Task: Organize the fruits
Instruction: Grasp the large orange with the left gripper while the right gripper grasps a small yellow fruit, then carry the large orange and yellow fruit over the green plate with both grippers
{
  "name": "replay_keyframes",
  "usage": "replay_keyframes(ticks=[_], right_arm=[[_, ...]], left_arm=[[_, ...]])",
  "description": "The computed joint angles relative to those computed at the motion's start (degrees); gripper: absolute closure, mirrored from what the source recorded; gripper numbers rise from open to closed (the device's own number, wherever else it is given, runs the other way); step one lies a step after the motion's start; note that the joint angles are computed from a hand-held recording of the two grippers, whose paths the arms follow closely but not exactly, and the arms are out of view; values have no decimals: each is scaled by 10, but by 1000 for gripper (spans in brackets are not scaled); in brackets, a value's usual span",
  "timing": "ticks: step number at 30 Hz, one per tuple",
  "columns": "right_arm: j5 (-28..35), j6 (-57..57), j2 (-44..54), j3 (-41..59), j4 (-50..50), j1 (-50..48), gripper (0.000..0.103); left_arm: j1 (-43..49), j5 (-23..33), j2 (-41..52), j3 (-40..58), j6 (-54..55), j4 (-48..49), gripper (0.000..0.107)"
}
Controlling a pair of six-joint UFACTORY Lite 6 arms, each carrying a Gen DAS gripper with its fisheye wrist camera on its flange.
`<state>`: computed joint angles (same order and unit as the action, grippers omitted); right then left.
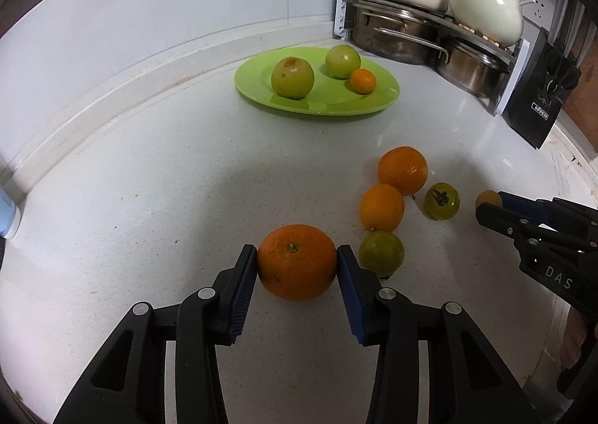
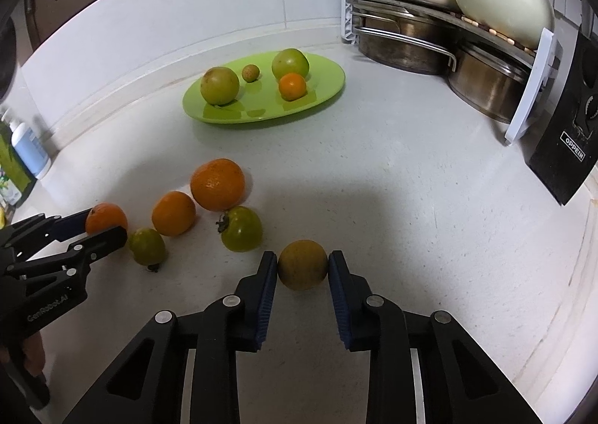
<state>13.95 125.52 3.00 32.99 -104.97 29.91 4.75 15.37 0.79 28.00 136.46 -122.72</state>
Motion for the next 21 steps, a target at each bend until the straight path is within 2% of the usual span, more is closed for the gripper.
replay_keyframes(ticks=[21], right_arm=[[7, -213, -150, -14, 185, 35, 74]], left_arm=[[5, 8, -215, -31, -374, 349, 64]])
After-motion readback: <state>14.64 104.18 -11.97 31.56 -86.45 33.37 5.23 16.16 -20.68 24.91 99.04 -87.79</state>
